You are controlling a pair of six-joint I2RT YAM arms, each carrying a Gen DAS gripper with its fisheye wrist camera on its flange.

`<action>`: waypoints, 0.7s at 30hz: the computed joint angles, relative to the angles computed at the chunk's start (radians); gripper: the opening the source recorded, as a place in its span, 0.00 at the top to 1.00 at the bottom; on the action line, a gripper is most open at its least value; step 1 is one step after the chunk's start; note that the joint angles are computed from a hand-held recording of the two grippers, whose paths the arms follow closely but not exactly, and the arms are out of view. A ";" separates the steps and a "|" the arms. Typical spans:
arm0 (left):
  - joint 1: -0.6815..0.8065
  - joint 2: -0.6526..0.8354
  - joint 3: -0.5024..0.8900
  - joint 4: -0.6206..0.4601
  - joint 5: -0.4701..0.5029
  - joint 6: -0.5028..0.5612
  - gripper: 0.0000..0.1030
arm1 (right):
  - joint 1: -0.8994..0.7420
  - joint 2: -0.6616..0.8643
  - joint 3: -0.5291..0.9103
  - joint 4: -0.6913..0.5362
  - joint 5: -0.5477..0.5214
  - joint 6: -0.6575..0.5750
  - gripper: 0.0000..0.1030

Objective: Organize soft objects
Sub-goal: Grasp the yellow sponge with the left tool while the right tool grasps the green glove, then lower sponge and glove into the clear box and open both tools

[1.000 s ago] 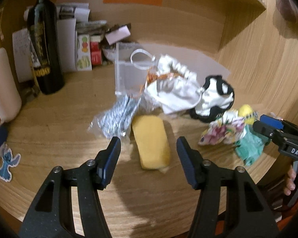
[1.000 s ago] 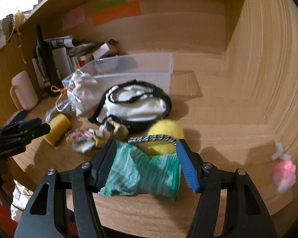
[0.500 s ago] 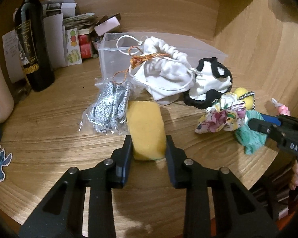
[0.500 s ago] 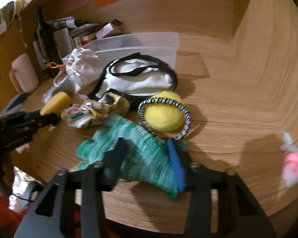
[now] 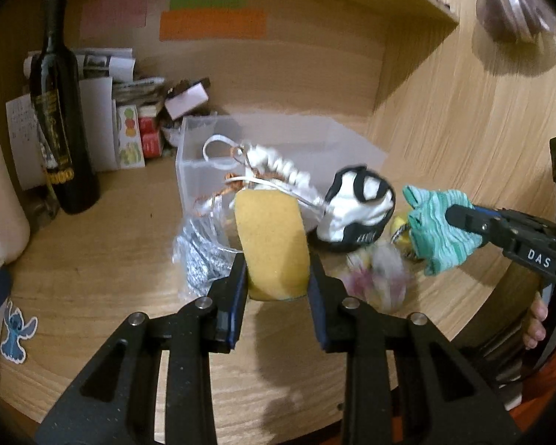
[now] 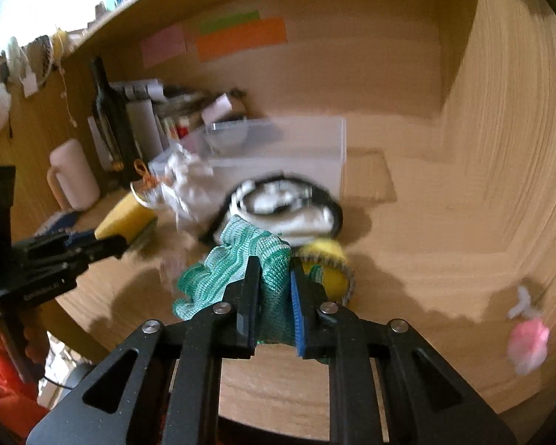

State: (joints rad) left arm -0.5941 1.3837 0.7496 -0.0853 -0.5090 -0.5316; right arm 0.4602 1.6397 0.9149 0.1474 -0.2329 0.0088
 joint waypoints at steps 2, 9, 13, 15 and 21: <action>0.003 -0.011 0.003 0.008 -0.002 0.009 0.70 | 0.000 -0.012 0.007 0.025 0.001 0.007 0.87; 0.041 -0.012 0.054 0.032 -0.004 0.074 0.70 | 0.014 0.017 0.078 0.089 0.036 0.014 0.87; 0.063 -0.007 0.090 0.030 -0.016 0.119 0.70 | 0.013 0.067 0.150 0.090 0.039 0.017 0.87; 0.088 -0.001 0.115 0.023 -0.007 0.138 0.70 | 0.016 0.089 0.187 0.082 0.048 0.012 0.87; 0.175 0.026 0.188 0.017 0.052 0.198 0.70 | 0.012 0.154 0.311 0.043 0.050 0.004 0.87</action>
State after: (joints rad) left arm -0.4190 1.4096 0.9375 -0.0682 -0.4570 -0.3335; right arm 0.4718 1.7932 1.2255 0.1900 -0.1825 0.0129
